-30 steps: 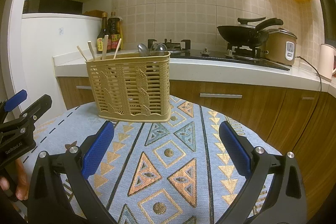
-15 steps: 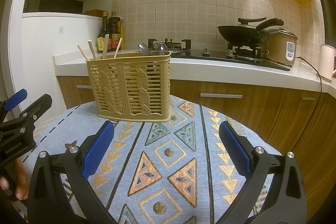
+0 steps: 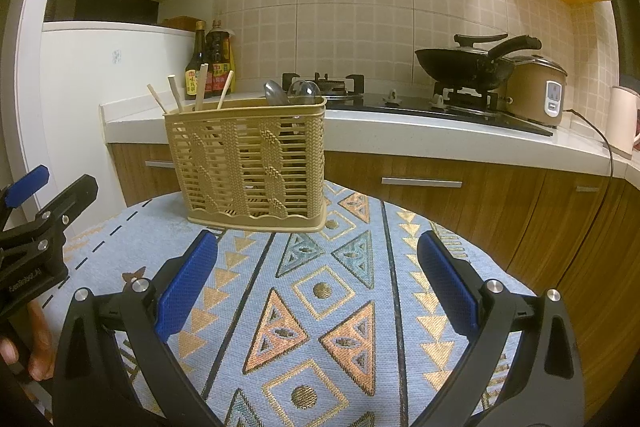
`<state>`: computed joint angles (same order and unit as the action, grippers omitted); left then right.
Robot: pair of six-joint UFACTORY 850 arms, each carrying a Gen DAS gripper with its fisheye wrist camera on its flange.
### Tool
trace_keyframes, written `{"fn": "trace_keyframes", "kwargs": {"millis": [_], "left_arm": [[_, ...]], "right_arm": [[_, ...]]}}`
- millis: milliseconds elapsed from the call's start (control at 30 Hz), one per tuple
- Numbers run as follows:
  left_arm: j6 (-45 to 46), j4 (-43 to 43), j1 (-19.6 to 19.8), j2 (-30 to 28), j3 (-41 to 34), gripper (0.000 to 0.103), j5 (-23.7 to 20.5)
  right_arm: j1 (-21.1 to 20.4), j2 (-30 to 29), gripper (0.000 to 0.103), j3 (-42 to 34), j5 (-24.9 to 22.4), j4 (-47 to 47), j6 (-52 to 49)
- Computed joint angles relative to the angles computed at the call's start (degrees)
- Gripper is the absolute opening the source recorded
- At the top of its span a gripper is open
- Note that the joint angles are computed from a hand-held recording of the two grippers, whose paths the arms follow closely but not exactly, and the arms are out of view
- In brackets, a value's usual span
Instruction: Organize utensils
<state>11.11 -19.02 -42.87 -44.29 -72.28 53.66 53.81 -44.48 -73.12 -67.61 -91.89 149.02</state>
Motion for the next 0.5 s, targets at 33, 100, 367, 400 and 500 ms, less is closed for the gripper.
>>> {"fn": "trace_keyframes", "kwargs": {"millis": [33, 100, 367, 400, 500], "left_arm": [[-0.06, 0.03, 0.03, -0.02, -0.09, 0.095, -0.15], [-0.34, 0.14, 0.04, -0.03, -0.04, 0.095, 0.2], [-0.89, 1.5, 0.21, 0.15, 0.14, 0.096, -0.34], [-0.6, 1.36, 0.15, 0.16, 0.04, 0.096, -0.83], [0.14, 1.24, -0.06, 0.23, 0.16, 0.096, -0.62]], "right_arm": [[-0.06, -0.06, 0.096, -0.09, 0.02, 0.02, -0.08], [-0.09, -0.03, 0.096, -0.03, 0.06, 0.02, -0.03], [-0.16, 0.08, 0.096, 0.03, 0.3, 0.13, -0.11], [-0.18, 0.08, 0.096, 0.01, 0.3, 0.14, -0.14], [-0.2, 0.05, 0.095, -0.04, 0.32, 0.13, -0.09]]}}
